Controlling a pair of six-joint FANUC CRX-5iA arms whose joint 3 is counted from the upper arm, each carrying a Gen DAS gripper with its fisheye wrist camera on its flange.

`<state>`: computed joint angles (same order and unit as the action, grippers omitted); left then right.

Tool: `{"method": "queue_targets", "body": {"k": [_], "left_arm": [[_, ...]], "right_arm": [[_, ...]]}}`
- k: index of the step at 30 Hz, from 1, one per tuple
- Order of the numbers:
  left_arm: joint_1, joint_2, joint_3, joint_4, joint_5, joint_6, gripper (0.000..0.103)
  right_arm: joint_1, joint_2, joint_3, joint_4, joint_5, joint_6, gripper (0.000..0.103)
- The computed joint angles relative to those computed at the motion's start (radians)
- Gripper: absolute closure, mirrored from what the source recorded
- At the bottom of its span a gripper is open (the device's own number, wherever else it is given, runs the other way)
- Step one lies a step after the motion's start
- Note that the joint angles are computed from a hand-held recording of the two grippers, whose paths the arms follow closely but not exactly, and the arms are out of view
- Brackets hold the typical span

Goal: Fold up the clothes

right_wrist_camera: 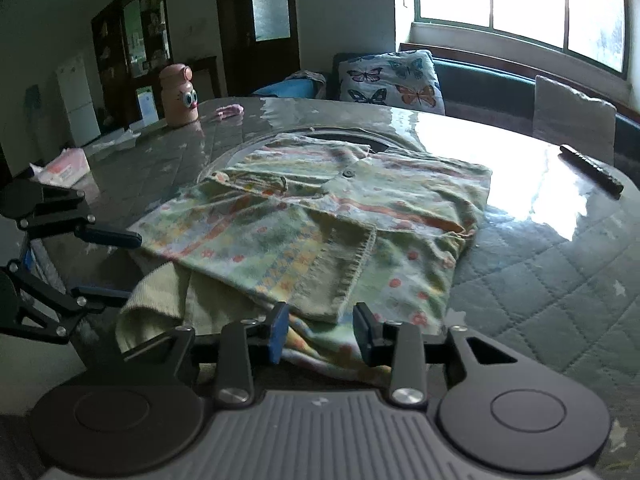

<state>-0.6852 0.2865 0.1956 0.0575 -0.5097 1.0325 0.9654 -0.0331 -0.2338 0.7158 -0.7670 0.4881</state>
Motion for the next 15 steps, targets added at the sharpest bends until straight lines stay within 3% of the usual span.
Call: {"method": "queue_targets", "body": {"k": [5, 8, 11, 15], "left_arm": [[-0.014, 0.018, -0.017, 0.059, 0.063, -0.094, 0.053], [-0.012, 0.029, -0.032, 0.152, 0.099, -0.173, 0.054], [-0.008, 0.037, -0.057, 0.277, 0.141, -0.264, 0.073], [-0.001, 0.057, -0.041, 0.342, 0.155, -0.236, 0.093]], "right_arm": [[0.015, -0.012, -0.008, -0.001, -0.028, 0.033, 0.056], [0.027, -0.027, -0.023, 0.007, -0.038, 0.061, 0.052], [0.039, -0.039, -0.035, 0.013, -0.044, 0.095, 0.048], [0.050, -0.044, -0.054, 0.038, -0.028, 0.132, 0.043]]}}
